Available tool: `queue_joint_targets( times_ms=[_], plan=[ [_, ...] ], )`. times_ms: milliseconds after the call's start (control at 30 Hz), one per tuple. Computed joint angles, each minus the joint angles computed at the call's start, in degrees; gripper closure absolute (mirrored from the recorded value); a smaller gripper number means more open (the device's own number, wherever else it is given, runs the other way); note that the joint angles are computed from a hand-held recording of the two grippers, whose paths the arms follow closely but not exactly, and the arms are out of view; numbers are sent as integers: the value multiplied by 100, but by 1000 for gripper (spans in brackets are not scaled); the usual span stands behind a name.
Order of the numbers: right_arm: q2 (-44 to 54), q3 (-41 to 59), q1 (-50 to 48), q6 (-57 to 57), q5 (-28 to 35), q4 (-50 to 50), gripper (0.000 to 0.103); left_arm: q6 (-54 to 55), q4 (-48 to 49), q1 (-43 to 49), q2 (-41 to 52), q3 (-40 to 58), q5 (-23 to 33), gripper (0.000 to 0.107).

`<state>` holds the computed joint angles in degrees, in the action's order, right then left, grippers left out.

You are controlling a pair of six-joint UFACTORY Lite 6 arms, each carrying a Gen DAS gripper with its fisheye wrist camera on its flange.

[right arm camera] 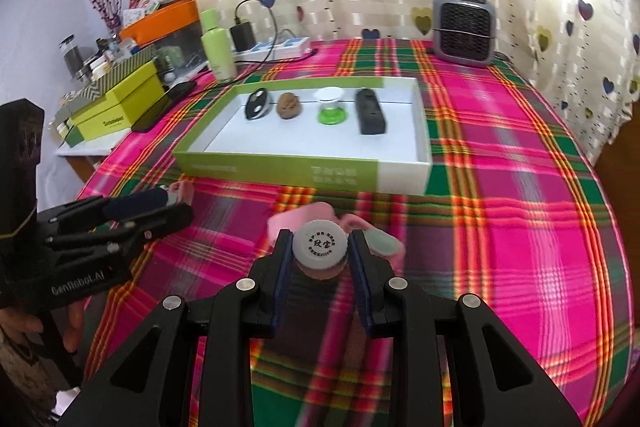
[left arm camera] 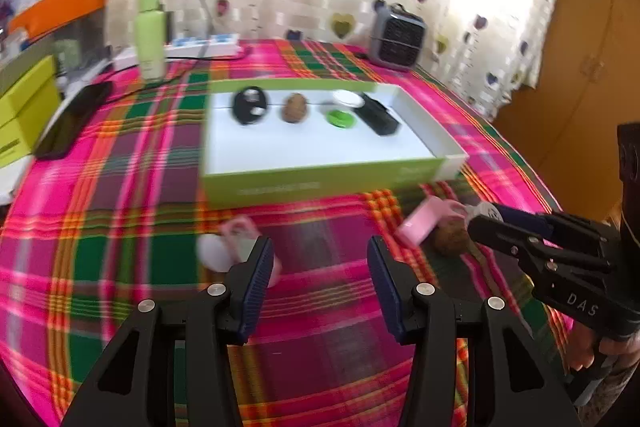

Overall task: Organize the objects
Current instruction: 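Close left gripper on the pink oblong object while right gripper holds white jar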

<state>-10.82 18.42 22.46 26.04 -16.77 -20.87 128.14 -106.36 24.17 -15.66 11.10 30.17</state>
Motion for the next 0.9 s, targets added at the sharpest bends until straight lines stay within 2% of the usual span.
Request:
queue_joint_targets(
  times_ms=[167, 400, 533, 900],
  plan=[
    [-326, -243, -441, 556, -13, -743, 74, 80, -474, -866, 240, 103, -197, 59],
    [-519, -413, -965, 1246, -126, -1674, 74, 715, -1436, -1864, 652, 436, -460, 59],
    [-553, -440, -1127, 1440, -195, -1980, 74, 812, -1516, -2089, 886, 617, -575, 59],
    [-314, -350, -1181, 1420, -335, -2022, 74, 1396, -2283, -2461, 1698, 1191, -670, 60]
  ],
)
